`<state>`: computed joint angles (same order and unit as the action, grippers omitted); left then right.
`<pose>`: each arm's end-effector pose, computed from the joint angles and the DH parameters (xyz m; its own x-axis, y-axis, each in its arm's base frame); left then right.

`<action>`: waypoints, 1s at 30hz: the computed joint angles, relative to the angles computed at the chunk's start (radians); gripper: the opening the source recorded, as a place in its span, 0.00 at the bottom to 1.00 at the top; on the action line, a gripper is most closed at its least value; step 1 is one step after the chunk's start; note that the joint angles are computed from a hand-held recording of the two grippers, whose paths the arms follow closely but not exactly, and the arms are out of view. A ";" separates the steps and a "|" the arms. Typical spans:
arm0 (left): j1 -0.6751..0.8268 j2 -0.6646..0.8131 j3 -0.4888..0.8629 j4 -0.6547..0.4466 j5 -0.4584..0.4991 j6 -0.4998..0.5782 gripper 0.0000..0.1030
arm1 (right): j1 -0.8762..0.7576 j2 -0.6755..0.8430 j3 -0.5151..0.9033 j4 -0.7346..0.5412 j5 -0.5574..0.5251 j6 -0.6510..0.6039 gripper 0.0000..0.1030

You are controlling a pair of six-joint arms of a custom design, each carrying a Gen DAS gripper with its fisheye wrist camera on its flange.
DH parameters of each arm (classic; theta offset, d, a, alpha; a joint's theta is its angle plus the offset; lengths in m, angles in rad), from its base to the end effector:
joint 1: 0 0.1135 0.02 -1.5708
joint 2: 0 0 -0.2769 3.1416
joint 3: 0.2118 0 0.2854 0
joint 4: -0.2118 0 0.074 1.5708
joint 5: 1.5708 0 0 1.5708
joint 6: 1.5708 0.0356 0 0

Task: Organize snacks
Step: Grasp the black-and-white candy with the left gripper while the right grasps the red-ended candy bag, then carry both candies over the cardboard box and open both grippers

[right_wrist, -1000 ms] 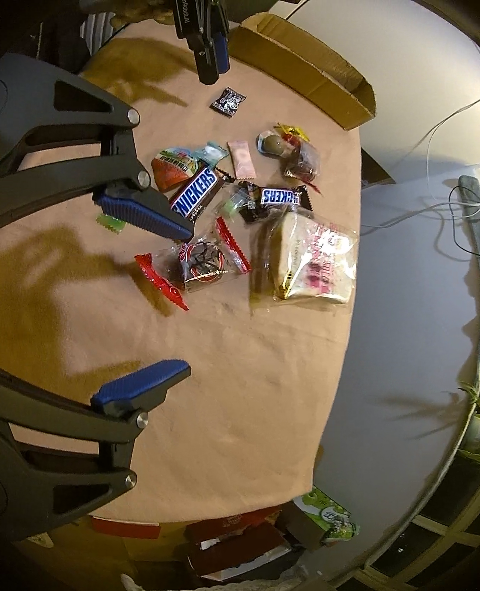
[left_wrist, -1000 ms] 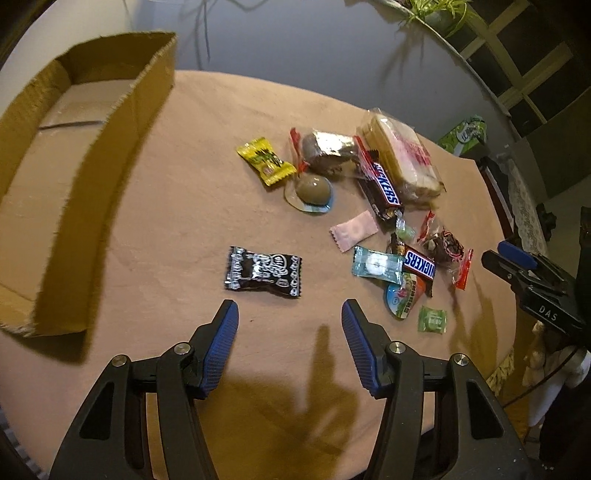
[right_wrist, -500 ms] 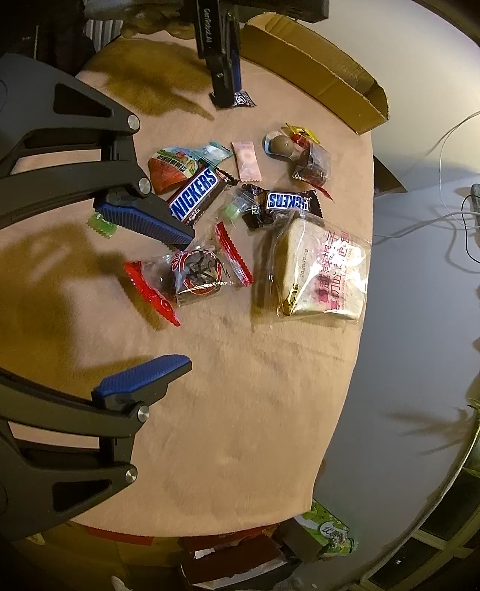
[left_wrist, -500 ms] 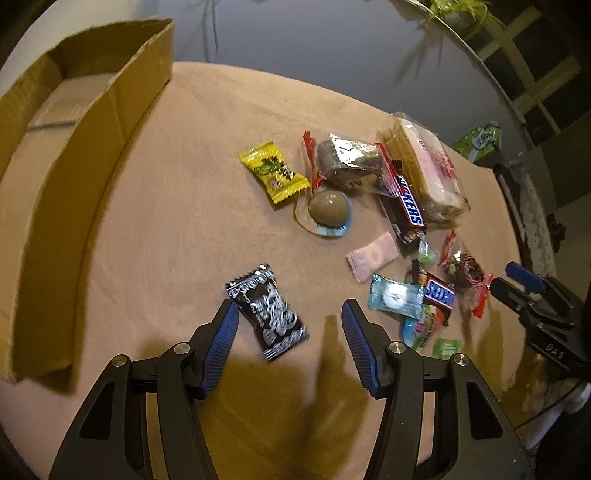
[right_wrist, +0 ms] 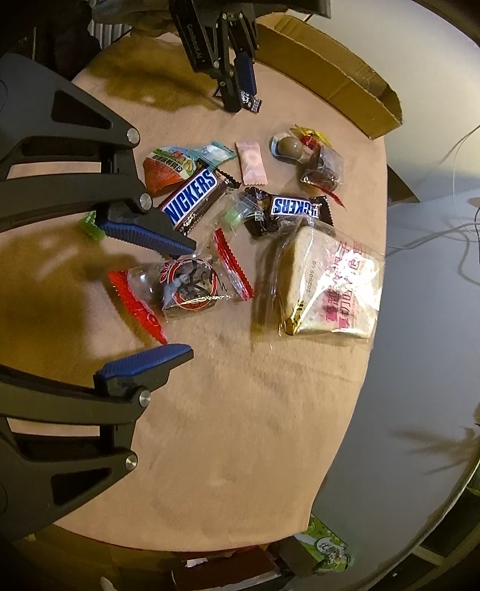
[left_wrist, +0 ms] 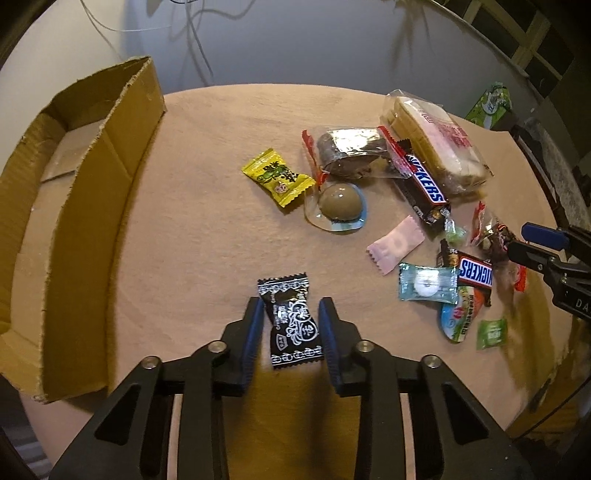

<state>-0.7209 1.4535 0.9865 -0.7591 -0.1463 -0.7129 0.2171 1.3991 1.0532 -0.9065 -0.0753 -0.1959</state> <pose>0.2293 -0.1946 0.2137 -0.9377 -0.0374 -0.3454 0.0036 0.9931 -0.1172 0.2824 0.0650 0.2442 -0.8634 -0.3892 -0.3210 -0.4137 0.9103 0.0091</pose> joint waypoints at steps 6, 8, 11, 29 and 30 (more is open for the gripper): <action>-0.005 -0.024 -0.024 0.009 -0.013 0.001 0.22 | 0.023 0.048 0.010 0.015 0.020 -0.013 0.48; -0.005 -0.027 -0.028 0.014 -0.013 0.002 0.22 | 0.028 0.069 0.016 0.019 0.025 -0.018 0.47; -0.017 -0.035 -0.033 0.015 -0.020 -0.010 0.22 | 0.036 0.096 0.021 0.014 0.021 -0.018 0.36; 0.006 -0.160 -0.060 -0.017 -0.012 -0.037 0.22 | -0.025 -0.015 0.040 -0.047 -0.050 -0.023 0.34; 0.008 -0.166 -0.057 -0.019 -0.015 -0.037 0.22 | -0.021 -0.018 0.051 -0.053 -0.053 -0.021 0.34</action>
<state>-0.7128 1.2874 0.9292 -0.7784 -0.1608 -0.7498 0.1959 1.3815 1.1043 -0.9590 -0.1285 -0.2173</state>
